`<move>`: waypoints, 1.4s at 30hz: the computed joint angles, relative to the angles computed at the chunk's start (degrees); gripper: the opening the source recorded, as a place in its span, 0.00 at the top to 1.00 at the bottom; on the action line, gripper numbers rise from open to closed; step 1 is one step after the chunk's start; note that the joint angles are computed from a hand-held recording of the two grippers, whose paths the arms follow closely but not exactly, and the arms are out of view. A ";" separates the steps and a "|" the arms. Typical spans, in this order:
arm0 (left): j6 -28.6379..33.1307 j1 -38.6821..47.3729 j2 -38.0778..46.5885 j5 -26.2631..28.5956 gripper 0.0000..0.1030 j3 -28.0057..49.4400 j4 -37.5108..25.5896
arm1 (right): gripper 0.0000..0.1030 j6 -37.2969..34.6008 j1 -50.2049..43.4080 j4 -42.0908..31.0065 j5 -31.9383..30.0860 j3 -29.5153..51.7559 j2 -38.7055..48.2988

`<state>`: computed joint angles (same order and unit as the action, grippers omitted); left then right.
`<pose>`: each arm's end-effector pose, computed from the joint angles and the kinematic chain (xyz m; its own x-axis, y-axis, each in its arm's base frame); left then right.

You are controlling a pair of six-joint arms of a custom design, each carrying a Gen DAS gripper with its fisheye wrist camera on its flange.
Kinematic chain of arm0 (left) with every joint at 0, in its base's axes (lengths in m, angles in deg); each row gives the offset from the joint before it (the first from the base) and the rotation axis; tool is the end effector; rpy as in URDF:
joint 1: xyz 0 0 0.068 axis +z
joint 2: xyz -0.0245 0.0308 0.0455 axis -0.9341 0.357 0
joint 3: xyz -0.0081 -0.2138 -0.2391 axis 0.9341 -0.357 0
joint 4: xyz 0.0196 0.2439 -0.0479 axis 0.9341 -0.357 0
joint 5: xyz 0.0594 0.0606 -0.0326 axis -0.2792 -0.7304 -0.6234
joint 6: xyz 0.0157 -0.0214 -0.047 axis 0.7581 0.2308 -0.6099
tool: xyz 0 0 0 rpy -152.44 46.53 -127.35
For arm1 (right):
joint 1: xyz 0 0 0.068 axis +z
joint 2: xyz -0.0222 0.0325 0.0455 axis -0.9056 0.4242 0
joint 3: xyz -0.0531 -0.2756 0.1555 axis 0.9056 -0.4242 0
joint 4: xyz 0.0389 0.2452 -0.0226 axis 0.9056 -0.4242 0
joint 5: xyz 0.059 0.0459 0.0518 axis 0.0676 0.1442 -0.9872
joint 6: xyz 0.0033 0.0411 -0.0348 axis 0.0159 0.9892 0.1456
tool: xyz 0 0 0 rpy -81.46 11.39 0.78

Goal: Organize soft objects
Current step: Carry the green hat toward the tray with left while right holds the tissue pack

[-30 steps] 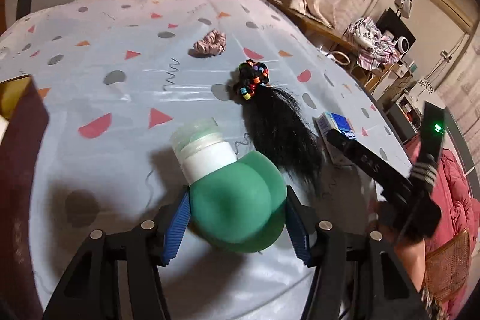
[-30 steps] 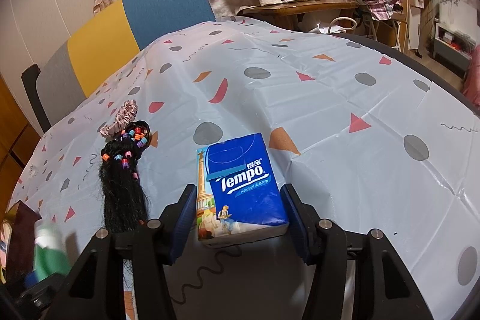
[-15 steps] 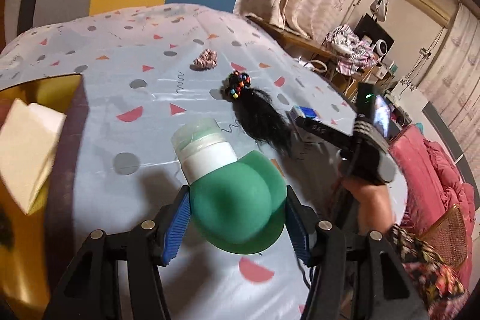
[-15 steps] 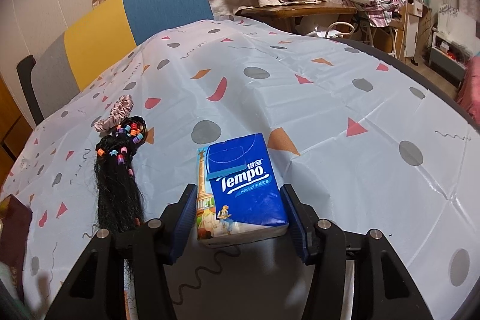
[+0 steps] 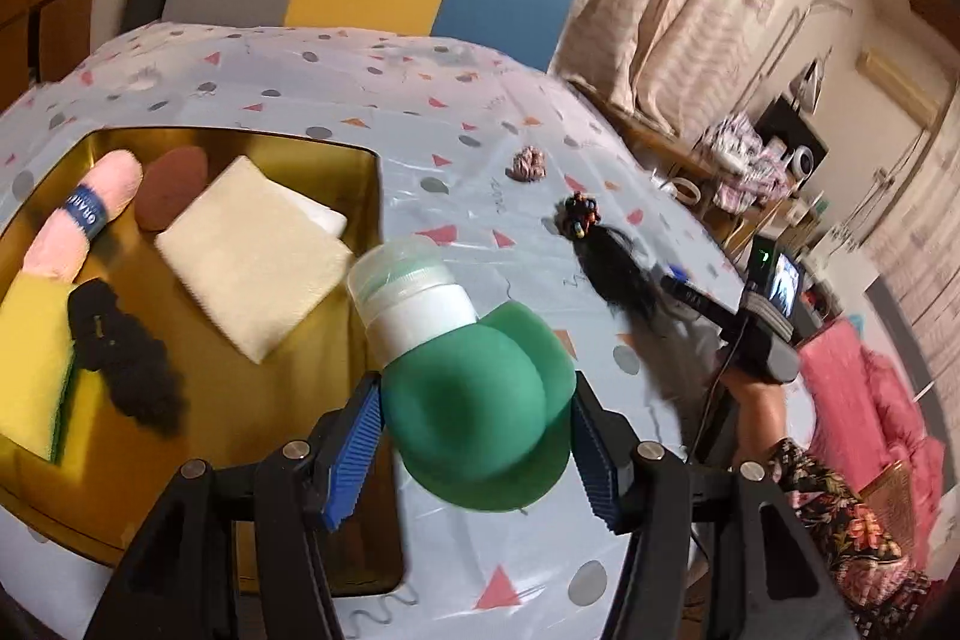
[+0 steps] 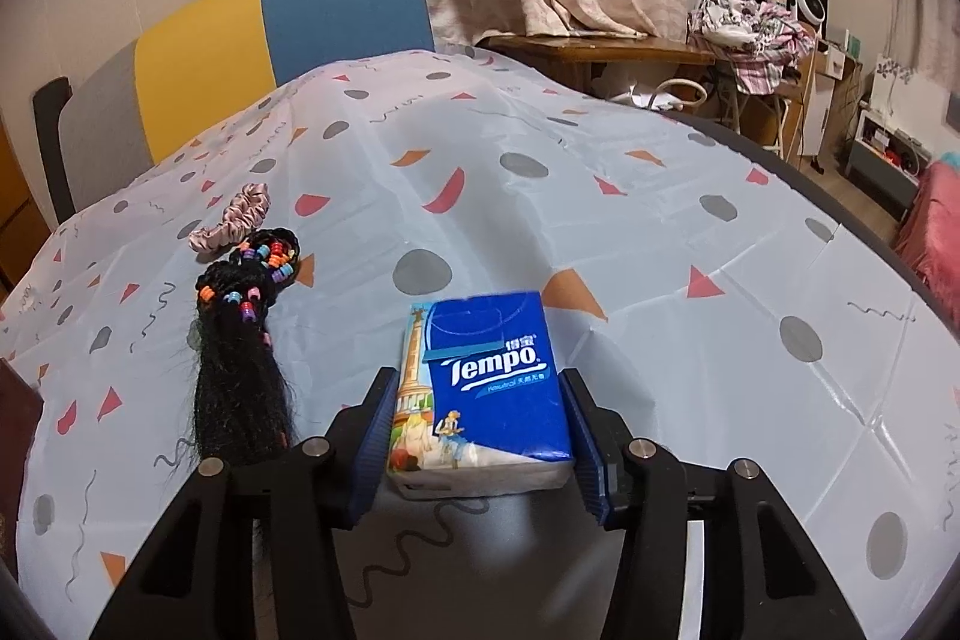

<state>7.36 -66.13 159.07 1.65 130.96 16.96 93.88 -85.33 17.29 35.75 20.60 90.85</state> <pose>0.3557 -0.0047 0.1665 -0.7270 0.2458 -0.6411 0.5695 0.7375 -0.3630 0.2949 -0.1178 0.0758 -0.4552 0.5119 -0.7285 0.6665 0.7384 0.1024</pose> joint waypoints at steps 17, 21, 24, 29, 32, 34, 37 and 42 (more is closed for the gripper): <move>-1.82 6.61 6.75 -2.93 0.54 7.46 -1.78 | 0.49 -1.55 1.69 0.57 2.87 -0.40 -0.32; -2.16 7.62 7.88 -3.01 0.53 8.24 -2.26 | 0.49 -1.51 1.84 0.89 3.01 -0.44 -0.27; -2.05 8.50 8.06 -2.17 0.53 8.41 -3.32 | 0.49 -1.91 1.90 3.68 2.33 -1.97 -0.58; 0.38 9.42 7.11 -1.74 0.52 7.40 -3.82 | 0.49 -3.12 2.84 5.50 -0.13 -5.32 -3.55; 2.10 9.95 6.38 -1.66 0.51 6.37 -3.23 | 0.49 -2.09 4.47 7.34 -1.54 -8.77 -6.24; 3.27 10.25 6.04 -1.29 0.51 5.73 -2.89 | 0.49 -0.98 6.51 8.82 -2.76 -11.72 -8.54; 4.23 10.42 5.70 -0.82 0.51 5.13 -2.64 | 0.49 1.54 10.76 10.42 -3.77 -15.14 -11.61; 5.05 10.60 5.55 -0.47 0.51 4.97 -2.75 | 0.49 6.24 20.32 10.85 -3.44 -17.84 -15.46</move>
